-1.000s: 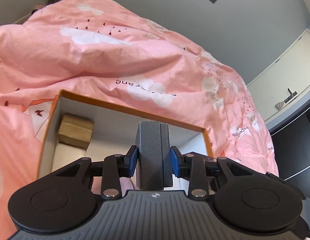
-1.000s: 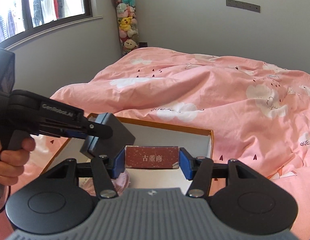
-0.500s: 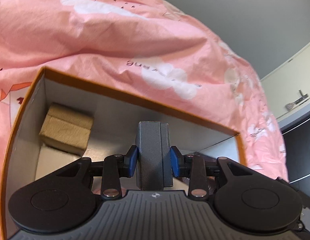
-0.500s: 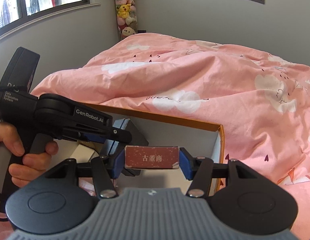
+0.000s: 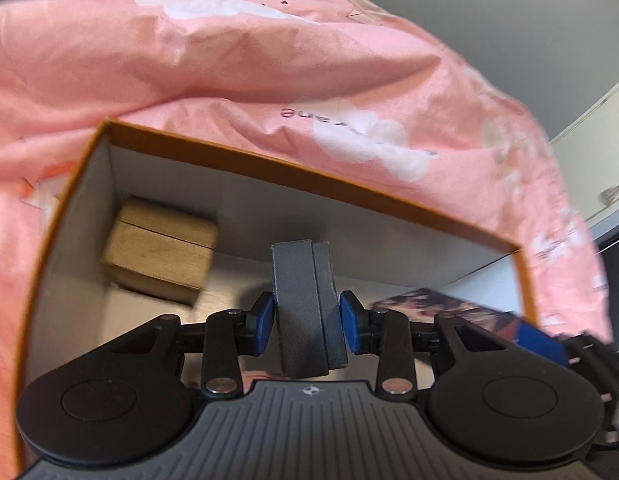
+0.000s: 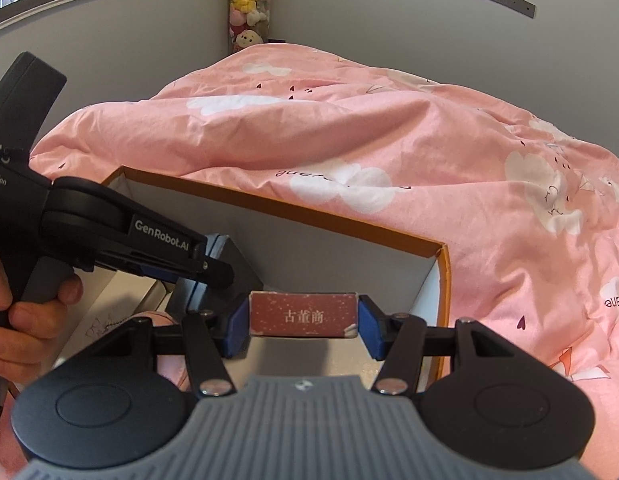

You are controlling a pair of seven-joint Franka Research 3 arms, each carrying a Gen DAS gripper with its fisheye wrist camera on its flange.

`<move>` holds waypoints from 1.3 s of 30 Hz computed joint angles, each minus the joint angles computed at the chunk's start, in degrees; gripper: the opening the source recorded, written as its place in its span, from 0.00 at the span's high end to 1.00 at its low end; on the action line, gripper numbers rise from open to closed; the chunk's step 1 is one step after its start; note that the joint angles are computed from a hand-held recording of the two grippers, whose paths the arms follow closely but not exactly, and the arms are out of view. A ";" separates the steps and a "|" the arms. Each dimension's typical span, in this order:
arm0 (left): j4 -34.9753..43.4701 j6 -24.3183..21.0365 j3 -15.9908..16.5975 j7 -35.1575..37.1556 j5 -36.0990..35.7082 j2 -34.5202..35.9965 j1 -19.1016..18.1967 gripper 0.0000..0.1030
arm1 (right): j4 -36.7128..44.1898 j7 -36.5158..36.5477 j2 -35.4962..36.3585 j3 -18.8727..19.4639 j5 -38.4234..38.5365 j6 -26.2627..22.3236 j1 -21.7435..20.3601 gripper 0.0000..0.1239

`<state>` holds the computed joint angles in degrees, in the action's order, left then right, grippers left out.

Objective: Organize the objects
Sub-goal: 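Lower the gray case into the box and open the left tool while the right tool lowers the card box, then set the card box beside the gray case and open the right tool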

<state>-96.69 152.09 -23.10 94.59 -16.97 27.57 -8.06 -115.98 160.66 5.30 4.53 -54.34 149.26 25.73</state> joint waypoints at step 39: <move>1.97 -8.87 4.45 1.39 8.42 -1.22 -1.56 0.72 | 8.00 -10.97 8.34 -2.54 18.80 -3.20 2.58 0.52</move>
<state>-94.71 143.22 -18.65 95.98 -8.55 26.35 -9.61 -107.99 149.69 13.65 1.98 -35.53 146.06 28.30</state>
